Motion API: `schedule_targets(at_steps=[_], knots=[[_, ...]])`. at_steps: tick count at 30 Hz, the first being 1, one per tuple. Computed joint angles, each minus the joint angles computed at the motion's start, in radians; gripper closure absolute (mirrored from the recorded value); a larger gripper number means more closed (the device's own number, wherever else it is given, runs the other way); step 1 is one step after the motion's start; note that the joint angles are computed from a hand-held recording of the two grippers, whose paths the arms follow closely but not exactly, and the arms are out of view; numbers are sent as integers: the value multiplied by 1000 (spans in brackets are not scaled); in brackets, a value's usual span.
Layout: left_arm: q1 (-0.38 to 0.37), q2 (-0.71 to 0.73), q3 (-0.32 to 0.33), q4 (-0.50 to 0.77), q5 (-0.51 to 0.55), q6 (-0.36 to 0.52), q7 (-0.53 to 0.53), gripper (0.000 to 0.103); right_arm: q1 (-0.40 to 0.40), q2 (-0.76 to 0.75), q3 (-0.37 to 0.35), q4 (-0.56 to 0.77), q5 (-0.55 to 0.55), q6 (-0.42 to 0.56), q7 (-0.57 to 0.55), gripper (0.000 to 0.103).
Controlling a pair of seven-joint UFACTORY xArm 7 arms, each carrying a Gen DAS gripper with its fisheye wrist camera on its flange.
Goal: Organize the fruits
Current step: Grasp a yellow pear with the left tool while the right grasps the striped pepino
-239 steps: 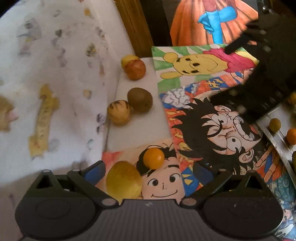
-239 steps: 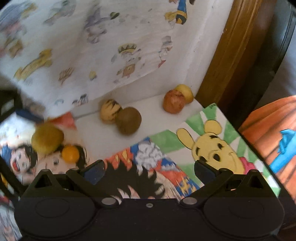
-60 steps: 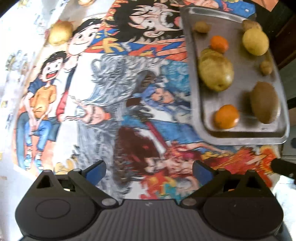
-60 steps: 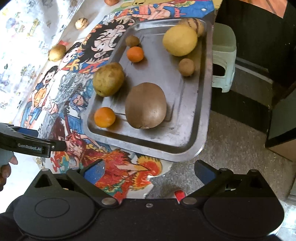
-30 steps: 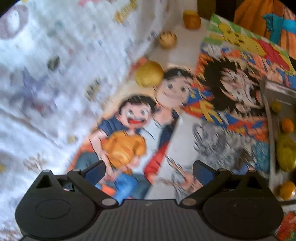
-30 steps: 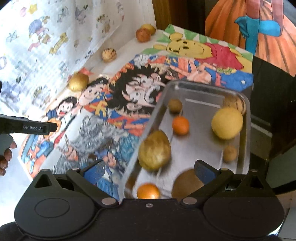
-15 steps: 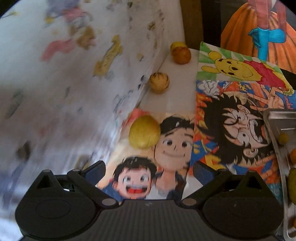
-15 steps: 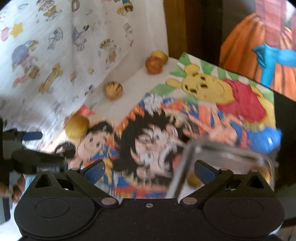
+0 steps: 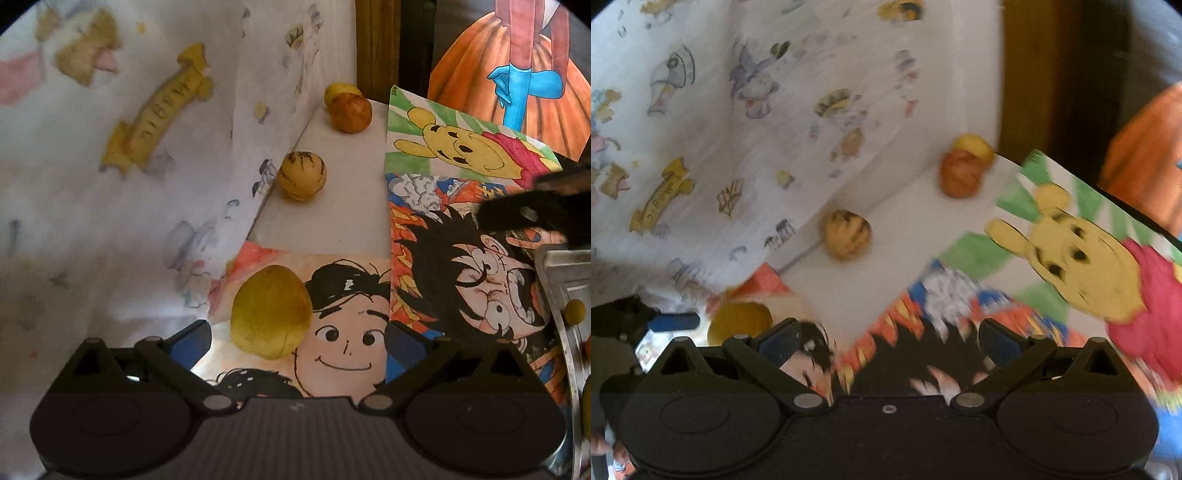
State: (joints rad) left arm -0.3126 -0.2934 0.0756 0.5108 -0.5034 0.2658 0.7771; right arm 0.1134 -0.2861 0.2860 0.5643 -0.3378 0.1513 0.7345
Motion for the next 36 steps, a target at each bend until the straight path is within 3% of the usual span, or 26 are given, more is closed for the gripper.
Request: schedule_targets(at_steps=[5, 8, 10, 14, 22, 26, 33, 36], knots=[[-16, 43, 12, 27, -58, -2, 31, 7, -21, 192, -10, 130, -95, -87, -31, 4], [-3, 65, -1, 37, -69, -7, 41, 11, -19, 296, -29, 218, -246, -103, 67, 8], [23, 79, -24, 42, -40, -3, 10, 13, 11, 356, -56, 270, -277, -98, 87, 9], [61, 105, -56, 57, 5, 17, -78, 21, 65, 443, -91, 346, -258, -79, 22, 15], [68, 139, -68, 76, -24, 0, -118, 30, 166, 529, -187, 428, -181, -77, -51, 19], [91, 165, -82, 102, 6, 19, -178, 42, 196, 558, -216, 456, -117, -76, -110, 23], [104, 177, -88, 120, -23, 35, -169, 41, 282, 596, -297, 487, -41, -83, -159, 36], [112, 172, -96, 113, -2, 29, -187, 42, 294, 604, -311, 488, 0, -91, -169, 46]])
